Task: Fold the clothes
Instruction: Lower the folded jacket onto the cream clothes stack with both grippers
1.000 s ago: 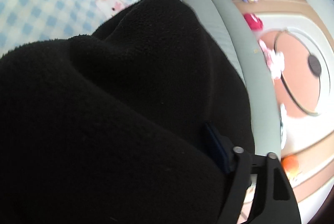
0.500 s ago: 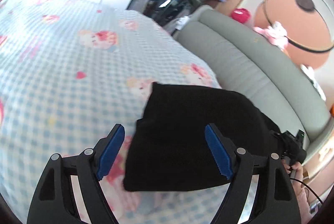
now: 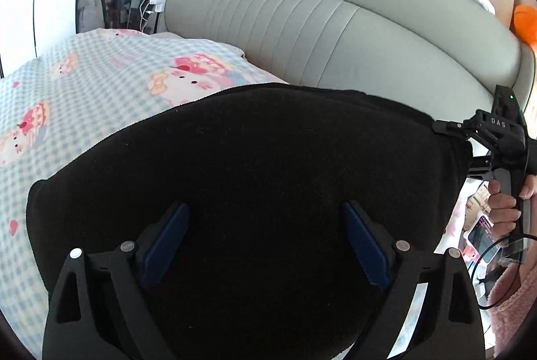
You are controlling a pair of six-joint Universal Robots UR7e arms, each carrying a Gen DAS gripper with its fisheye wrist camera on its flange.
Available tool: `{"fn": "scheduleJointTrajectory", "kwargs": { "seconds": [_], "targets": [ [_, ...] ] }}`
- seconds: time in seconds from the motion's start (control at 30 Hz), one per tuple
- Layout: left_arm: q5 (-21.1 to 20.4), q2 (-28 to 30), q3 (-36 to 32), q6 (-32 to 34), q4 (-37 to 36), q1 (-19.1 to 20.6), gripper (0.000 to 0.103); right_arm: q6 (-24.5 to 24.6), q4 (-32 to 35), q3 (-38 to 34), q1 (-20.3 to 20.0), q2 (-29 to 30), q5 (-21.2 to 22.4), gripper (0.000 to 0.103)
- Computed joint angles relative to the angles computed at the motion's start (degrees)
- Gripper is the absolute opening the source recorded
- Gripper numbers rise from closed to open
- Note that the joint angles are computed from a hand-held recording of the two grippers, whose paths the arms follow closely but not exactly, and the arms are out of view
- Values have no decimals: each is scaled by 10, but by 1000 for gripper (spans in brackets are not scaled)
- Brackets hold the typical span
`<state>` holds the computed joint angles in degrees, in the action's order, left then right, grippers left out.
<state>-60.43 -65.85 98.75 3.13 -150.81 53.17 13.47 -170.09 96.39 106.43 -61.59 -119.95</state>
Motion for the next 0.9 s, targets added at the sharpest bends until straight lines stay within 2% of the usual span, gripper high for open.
{"fn": "scheduleJointTrajectory", "kwargs": {
  "seconds": [0.1,0.13,0.23,0.33,0.4,0.47,0.53,0.6,0.67,0.7,0.73,0.83,0.9],
  "targets": [
    [-13,-2,-19,-19,20,14,93,-50,-82,10,35,1,-117,67],
    [-23,1,-22,-18,14,20,93,-75,-110,12,44,1,-139,67],
    [-36,3,-19,-18,-3,29,93,-151,-128,-2,73,20,-126,67],
    [-36,6,-16,-17,-11,30,94,-216,-104,-47,81,60,-80,67],
    [-34,8,-20,-15,-5,30,95,-208,-56,-82,70,90,-44,67],
    [-36,10,-28,-15,5,31,95,-170,2,-104,55,112,-27,67],
    [-13,-6,2,23,-65,17,92,-133,78,-152,33,146,-12,67],
    [18,-20,30,66,-136,2,88,-138,81,-154,20,163,-2,67],
    [57,-16,28,56,-111,-2,88,-144,51,-127,15,154,6,68],
    [50,-8,13,19,-63,8,88,-144,47,-118,13,148,14,68],
    [26,-2,1,-9,-35,22,90,-144,46,-112,10,142,20,70],
    [-36,17,-27,-52,-18,56,94,-155,59,-118,12,148,-8,72],
    [-40,33,-48,-58,-12,60,96,-162,53,-134,10,162,-15,73]
  ]
}}
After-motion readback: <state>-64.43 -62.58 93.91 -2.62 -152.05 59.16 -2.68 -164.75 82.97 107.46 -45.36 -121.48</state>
